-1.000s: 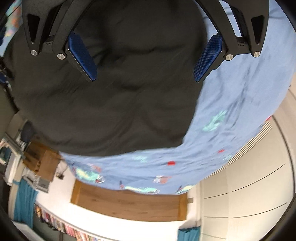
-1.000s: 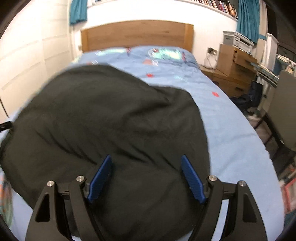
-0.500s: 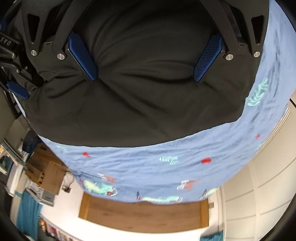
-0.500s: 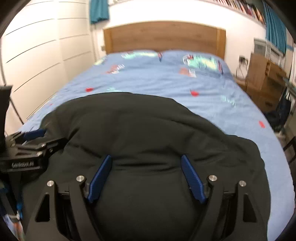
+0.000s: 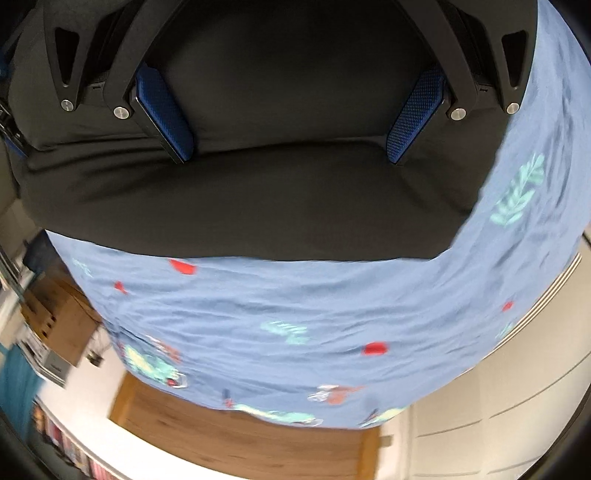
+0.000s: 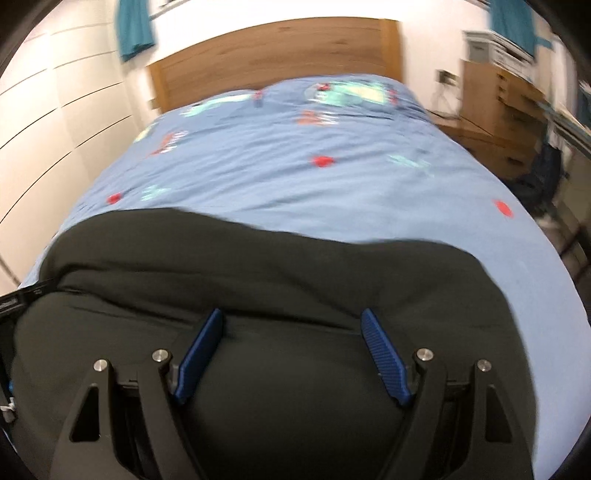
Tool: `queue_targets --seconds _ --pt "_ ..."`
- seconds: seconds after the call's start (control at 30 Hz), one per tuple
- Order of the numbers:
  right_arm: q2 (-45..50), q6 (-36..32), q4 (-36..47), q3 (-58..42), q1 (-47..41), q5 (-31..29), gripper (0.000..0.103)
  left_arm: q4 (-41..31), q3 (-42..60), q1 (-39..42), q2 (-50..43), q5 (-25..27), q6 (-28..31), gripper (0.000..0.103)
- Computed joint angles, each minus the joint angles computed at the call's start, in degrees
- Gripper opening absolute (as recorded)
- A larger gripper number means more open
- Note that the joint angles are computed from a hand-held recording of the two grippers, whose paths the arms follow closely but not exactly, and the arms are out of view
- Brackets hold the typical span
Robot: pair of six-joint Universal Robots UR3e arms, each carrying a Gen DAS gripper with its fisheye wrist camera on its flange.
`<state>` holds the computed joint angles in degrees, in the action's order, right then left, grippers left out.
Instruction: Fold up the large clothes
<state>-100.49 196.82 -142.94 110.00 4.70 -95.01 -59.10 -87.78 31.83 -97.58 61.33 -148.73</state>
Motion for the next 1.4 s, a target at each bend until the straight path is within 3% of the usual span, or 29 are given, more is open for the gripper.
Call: queue_targets --seconds 0.17,0.27,0.4,0.5,0.63,0.8,0.93,1.07,1.2,1.3,1.4 --pt "-12.51 -1.49 4.92 9.84 -9.43 1.28 0.077 0.46 -0.49 4.29 -0.25 3.42 -0.41 0.102" --pt "-18.95 -0.68 13.35 10.8 -11.84 -1.59 0.077 2.35 -2.14 6.91 2.43 5.92 -1.11 0.102" --pt "-24.44 2.78 18.02 8.47 -7.86 -6.01 0.077 -3.5 -8.36 14.13 14.69 -2.75 8.14 0.102" --pt "-20.96 7.31 15.01 4.52 4.14 -12.14 0.077 -11.26 -11.19 17.29 22.5 -7.75 13.91 0.102" --pt "-7.63 16.45 8.98 -2.53 22.66 -23.54 0.077 -12.94 -15.45 14.86 27.56 -9.24 12.05 0.102" --pt "7.67 18.32 4.47 -10.09 31.88 -28.29 0.077 0.59 -25.09 10.35 30.03 -5.91 9.28 0.103" --pt "7.76 16.17 0.45 -6.73 30.11 -26.08 0.077 2.7 -28.43 13.72 30.89 -6.93 10.16 0.103" --pt "1.95 13.97 -0.07 -0.63 28.58 -25.59 0.078 -2.84 -28.92 19.88 32.11 -8.72 13.64 0.103" --pt "-10.04 18.03 2.65 10.03 24.36 -24.39 0.081 -7.56 -29.93 24.68 35.17 -9.32 18.35 0.103" --pt "-17.11 19.89 9.79 12.93 22.73 -25.27 0.081 -10.28 -30.85 27.63 38.67 -8.94 21.85 0.103" --pt "-20.74 23.49 20.57 11.12 24.04 -28.05 0.081 -21.46 -29.72 34.3 44.12 -12.36 30.68 0.102"
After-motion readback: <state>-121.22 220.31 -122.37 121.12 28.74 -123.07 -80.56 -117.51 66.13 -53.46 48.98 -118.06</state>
